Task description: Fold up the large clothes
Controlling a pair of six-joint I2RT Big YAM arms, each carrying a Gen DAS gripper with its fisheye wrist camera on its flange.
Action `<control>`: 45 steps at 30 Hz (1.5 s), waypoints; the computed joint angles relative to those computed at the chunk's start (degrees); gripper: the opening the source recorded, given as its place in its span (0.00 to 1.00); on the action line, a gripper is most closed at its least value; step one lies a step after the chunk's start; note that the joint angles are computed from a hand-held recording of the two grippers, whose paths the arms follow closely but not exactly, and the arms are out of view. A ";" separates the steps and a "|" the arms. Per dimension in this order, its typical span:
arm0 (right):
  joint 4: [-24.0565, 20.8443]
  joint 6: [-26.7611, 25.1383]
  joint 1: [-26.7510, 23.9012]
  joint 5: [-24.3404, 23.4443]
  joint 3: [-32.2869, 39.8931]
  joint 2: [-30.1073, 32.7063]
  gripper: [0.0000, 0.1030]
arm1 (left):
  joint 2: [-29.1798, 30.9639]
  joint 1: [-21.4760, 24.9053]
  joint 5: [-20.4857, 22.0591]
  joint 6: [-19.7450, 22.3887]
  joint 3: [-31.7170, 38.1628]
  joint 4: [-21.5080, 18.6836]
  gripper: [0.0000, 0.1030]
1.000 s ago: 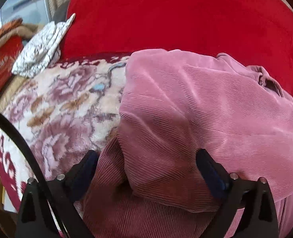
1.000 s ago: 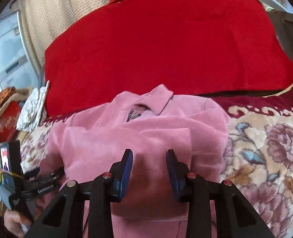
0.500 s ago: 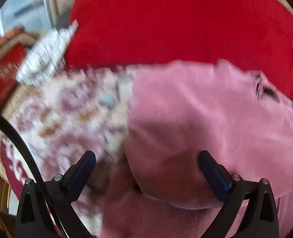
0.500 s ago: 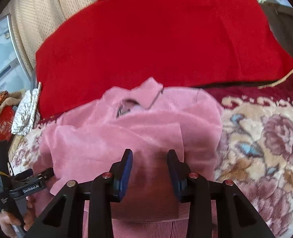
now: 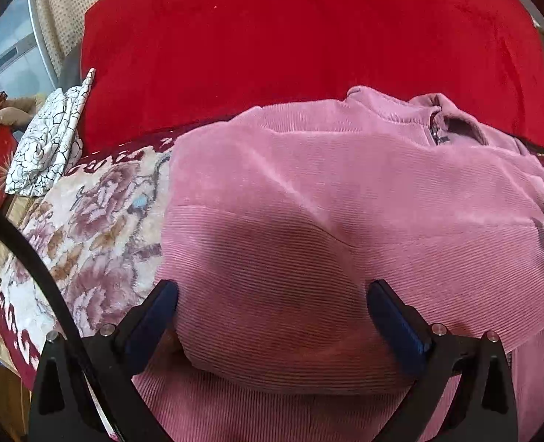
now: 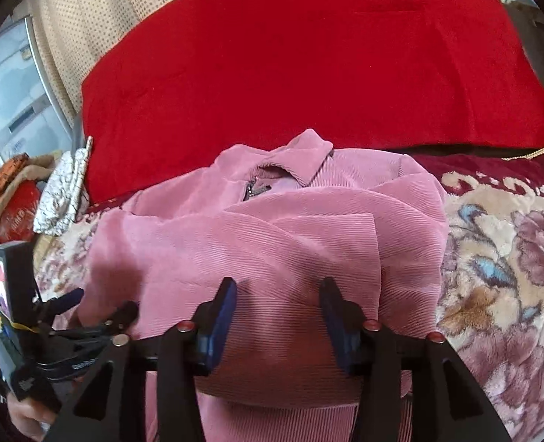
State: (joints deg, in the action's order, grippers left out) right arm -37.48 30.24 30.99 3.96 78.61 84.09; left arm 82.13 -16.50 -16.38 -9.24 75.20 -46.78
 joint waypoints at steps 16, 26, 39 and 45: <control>-1.18 -0.74 0.37 4.03 0.01 -0.10 0.50 | -1.52 -1.74 -4.63 2.86 -1.76 4.12 1.00; -0.55 -3.32 1.81 5.30 -0.20 -0.75 0.50 | -2.42 -2.08 -4.74 3.31 -2.42 5.07 1.00; -2.00 -4.04 0.94 3.56 -1.46 -3.41 0.50 | -5.37 2.38 0.07 1.89 -4.14 2.89 1.00; -2.12 -5.02 -1.62 -1.00 -6.79 -9.93 0.57 | -16.11 10.23 3.96 1.67 -12.25 3.99 1.00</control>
State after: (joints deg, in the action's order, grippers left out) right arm -39.60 25.23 29.37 2.96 71.82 74.16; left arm 66.02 -6.27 -12.42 -7.57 62.95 -42.79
